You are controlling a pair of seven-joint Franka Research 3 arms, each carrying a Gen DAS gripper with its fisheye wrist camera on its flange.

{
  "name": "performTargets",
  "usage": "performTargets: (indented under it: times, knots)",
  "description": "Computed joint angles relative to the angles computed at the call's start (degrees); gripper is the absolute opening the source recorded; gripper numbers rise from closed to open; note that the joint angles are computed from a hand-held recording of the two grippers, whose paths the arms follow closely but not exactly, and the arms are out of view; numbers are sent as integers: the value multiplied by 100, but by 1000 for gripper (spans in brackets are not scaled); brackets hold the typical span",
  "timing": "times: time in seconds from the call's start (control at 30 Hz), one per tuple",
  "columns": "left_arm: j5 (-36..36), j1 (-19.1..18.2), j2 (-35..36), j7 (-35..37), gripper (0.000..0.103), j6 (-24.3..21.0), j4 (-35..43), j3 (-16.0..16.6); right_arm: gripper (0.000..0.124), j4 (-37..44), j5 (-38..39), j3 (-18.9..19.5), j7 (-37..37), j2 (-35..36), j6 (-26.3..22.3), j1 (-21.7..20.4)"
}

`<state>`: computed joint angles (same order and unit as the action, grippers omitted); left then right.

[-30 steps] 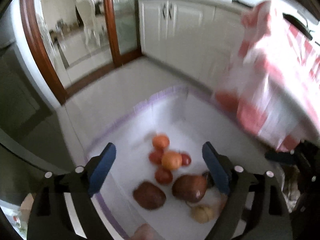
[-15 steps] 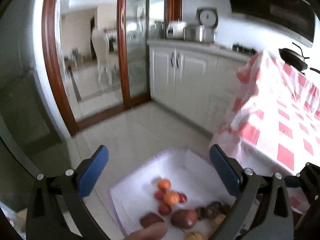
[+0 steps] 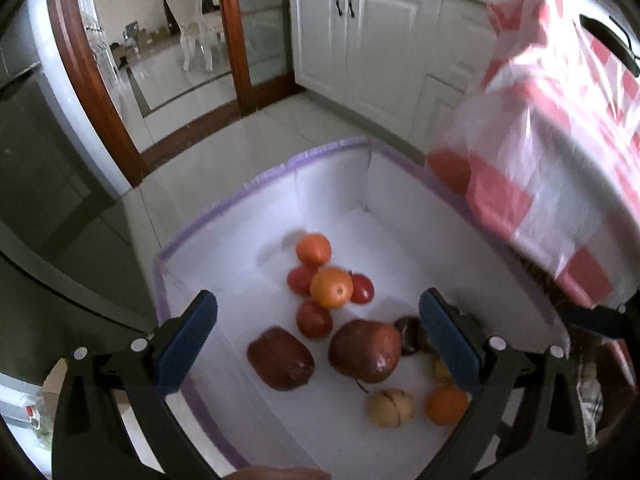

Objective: Organize fruits

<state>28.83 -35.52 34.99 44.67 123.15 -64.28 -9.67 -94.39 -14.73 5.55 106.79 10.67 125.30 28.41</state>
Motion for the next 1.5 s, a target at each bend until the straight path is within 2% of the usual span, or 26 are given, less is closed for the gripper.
performTargets:
  times: [0.43, 1.5]
  knots:
    - [-163, 9, 147, 104, 101, -233, 36, -35, 87, 162, 240, -46, 124, 218, -387, -30]
    - [-272, -69, 333, 294, 101, -454, 355, -6, 87, 198, 401, -74, 79, 273, -576, -61]
